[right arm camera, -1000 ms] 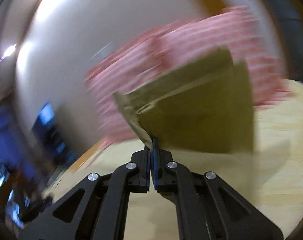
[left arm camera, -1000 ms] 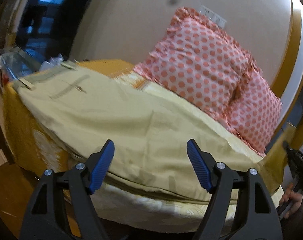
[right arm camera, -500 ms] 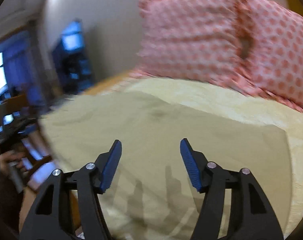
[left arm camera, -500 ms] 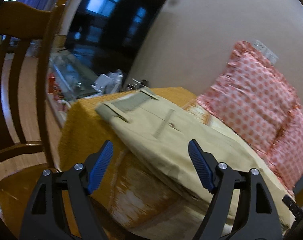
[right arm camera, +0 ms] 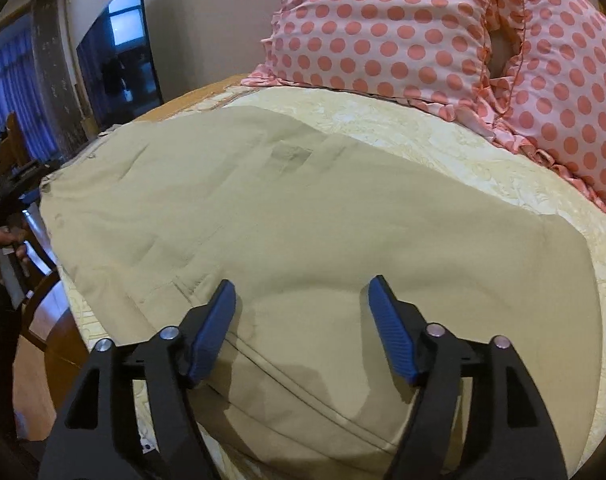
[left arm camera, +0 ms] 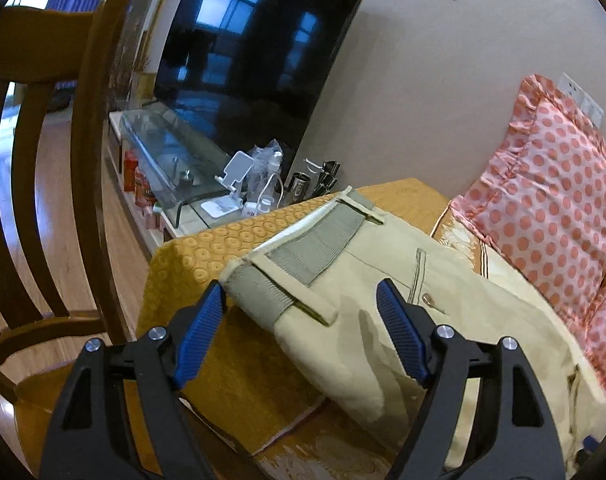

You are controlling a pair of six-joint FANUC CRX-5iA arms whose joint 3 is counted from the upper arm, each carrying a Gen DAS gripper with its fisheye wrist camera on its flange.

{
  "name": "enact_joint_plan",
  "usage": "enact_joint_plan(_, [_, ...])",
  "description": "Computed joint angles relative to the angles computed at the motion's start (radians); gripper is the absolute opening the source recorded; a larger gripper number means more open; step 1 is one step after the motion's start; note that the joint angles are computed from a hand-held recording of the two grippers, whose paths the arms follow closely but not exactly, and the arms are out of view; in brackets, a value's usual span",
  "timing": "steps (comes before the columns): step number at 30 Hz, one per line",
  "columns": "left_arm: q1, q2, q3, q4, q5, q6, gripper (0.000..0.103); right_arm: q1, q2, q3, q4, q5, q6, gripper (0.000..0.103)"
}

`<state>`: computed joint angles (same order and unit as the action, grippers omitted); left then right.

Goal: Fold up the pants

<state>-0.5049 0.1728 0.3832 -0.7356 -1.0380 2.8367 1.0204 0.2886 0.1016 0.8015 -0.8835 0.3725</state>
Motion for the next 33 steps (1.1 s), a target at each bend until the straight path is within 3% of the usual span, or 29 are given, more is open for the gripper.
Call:
enact_joint_plan(5, [-0.042,0.016,0.006,-0.044,0.005,-0.026,0.079,0.001,-0.005,-0.004,-0.004,0.007,0.005,0.078])
enact_joint_plan(12, [-0.063,-0.041,-0.098,0.071,0.240,0.028,0.079,0.003,-0.015,-0.017,-0.003,0.021,-0.005,0.079])
enact_joint_plan(15, [-0.015,-0.071,-0.166,0.153,0.382,0.108,0.075,0.004,-0.019,-0.022,-0.006,0.027,-0.005,0.080])
enact_joint_plan(18, [0.063,-0.104,-0.241,0.235,0.497,0.232,0.065,0.004,-0.025,-0.030,-0.004,0.038,-0.010,0.081])
enact_joint_plan(21, [0.128,-0.128,-0.305,0.320,0.596,0.288,0.049,0.002,-0.038,-0.050,0.001,0.063,-0.023,0.081])
enact_joint_plan(22, [0.145,-0.129,-0.314,0.345,0.606,0.295,0.034,0.001,-0.043,-0.058,0.004,0.074,-0.030,0.081])
enact_joint_plan(23, [0.154,-0.128,-0.312,0.366,0.591,0.280,0.013,0.000,-0.054,-0.074,0.010,0.092,-0.043,0.081])
enact_joint_plan(25, [0.149,-0.115,-0.271,0.373,0.527,0.237,0.009,-0.001,-0.076,-0.109,0.031,0.122,-0.077,0.081])
enact_joint_plan(28, [0.067,-0.054,-0.088,0.262,0.329,0.139,0.007,-0.007,-0.144,-0.216,0.134,0.186,-0.206,0.081])
enact_joint_plan(30, [0.007,0.010,0.065,0.220,0.236,0.011,0.007,-0.017,-0.205,-0.307,0.250,0.212,-0.347,0.081])
enact_joint_plan(33, [-0.067,0.123,0.280,0.216,0.160,-0.196,0.007,-0.030,-0.293,-0.423,0.397,0.190,-0.548,0.082])
